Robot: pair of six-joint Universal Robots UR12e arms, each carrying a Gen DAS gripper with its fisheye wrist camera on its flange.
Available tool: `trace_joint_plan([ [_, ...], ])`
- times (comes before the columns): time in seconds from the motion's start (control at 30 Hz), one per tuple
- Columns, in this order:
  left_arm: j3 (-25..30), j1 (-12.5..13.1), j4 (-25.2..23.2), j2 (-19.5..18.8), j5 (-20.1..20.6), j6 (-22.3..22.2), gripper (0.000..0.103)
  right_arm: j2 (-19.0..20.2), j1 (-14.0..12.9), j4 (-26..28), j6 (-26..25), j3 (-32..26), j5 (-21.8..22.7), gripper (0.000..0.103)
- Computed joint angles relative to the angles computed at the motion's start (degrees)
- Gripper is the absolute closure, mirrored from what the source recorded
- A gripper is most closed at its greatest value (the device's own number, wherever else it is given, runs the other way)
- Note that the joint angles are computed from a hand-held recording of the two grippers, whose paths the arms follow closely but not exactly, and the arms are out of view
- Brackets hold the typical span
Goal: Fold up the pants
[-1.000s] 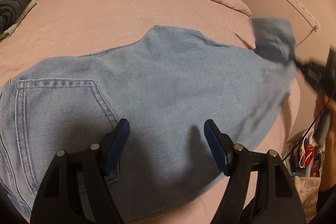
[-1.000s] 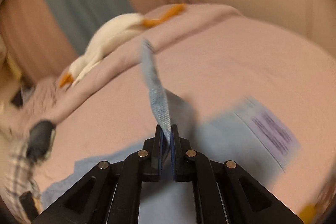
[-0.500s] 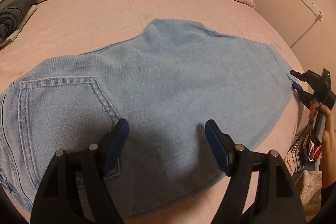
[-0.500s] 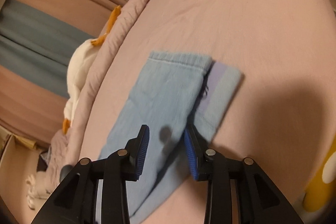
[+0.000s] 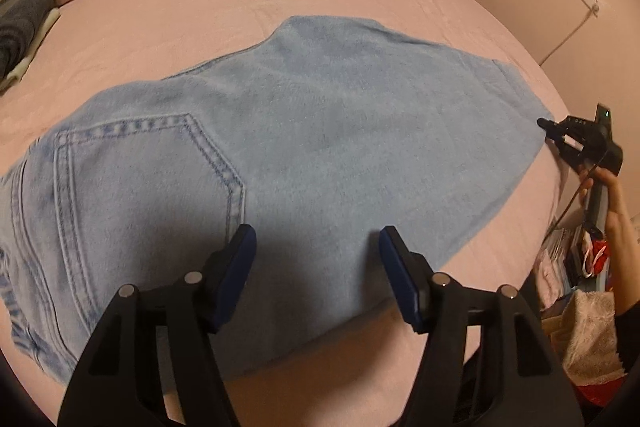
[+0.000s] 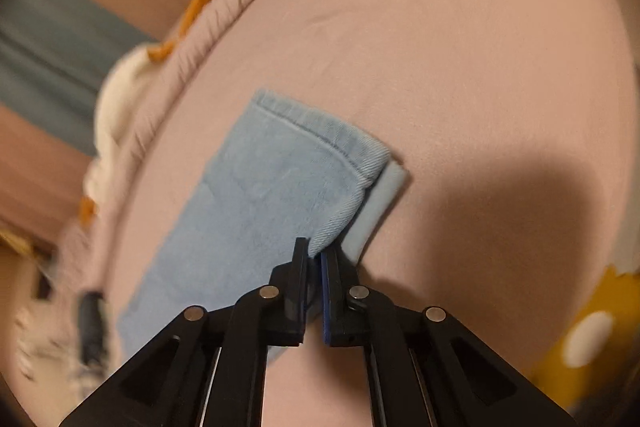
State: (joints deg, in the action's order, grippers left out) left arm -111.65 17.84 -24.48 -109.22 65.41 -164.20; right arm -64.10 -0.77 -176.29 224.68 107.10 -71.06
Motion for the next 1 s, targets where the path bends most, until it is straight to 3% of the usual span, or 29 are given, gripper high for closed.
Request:
trace_joint_plan([
  [0.1, -1.18, 1.46, -1.33, 1.03, -5.8, -2.21, 0.037, -0.8, -0.2, -2.15, 4.21, 1.21, 0.55, 0.099],
  [0.17, -2.25, 2.73, -1.47, 1.42, -11.74, -4.83, 0.034, -2.43, 0.91, -1.71, 1.47, 1.78, -1.95, 0.081],
  [0.2, -2.69, 3.2, -1.35, 1.47, -14.13, -6.23, 0.032, -2.74, 1.38, -2.8, 0.62, 2.08, -1.66, 0.077],
  [0.3, -4.07, 4.31, 0.35, 0.91, -21.22, -11.47, 0.03, -3.06, 2.38, -4.88, -2.29, 2.62, 6.33, 0.072],
  [0.4, -4.49, 3.69, 2.31, 0.56, -21.16, -14.01, 0.03, -2.13, 4.18, -1.63, -8.94, 1.3, 16.73, 0.072],
  [0.5, -4.66, 3.76, 3.72, 0.23, -22.2, -15.99, 0.03, 0.76, 6.15, 0.43, -10.46, -0.97, 27.99, 0.072],
  [0.57, -4.67, 3.67, 4.77, 0.5, -20.94, -16.67, 0.03, 1.96, 7.64, 3.85, -12.53, -2.52, 30.42, 0.072],
  [0.73, -4.99, 3.75, 6.69, 1.39, -17.18, -14.58, 0.03, 4.0, 10.23, 11.18, -14.69, -6.56, 28.58, 0.072],
  [0.8, -4.72, 3.71, 7.11, 1.16, -15.86, -14.17, 0.03, 4.38, 10.47, 9.04, -12.05, -6.53, 27.71, 0.072],
  [0.87, -4.26, 3.66, 7.44, 0.66, -14.67, -14.6, 0.03, 3.53, 10.78, 9.74, -12.89, -6.01, 25.58, 0.094],
  [1.0, -4.15, 4.14, 8.14, 0.21, -13.58, -15.05, 0.03, 0.96, 10.87, 10.28, -14.27, -3.9, 23.68, 0.097],
])
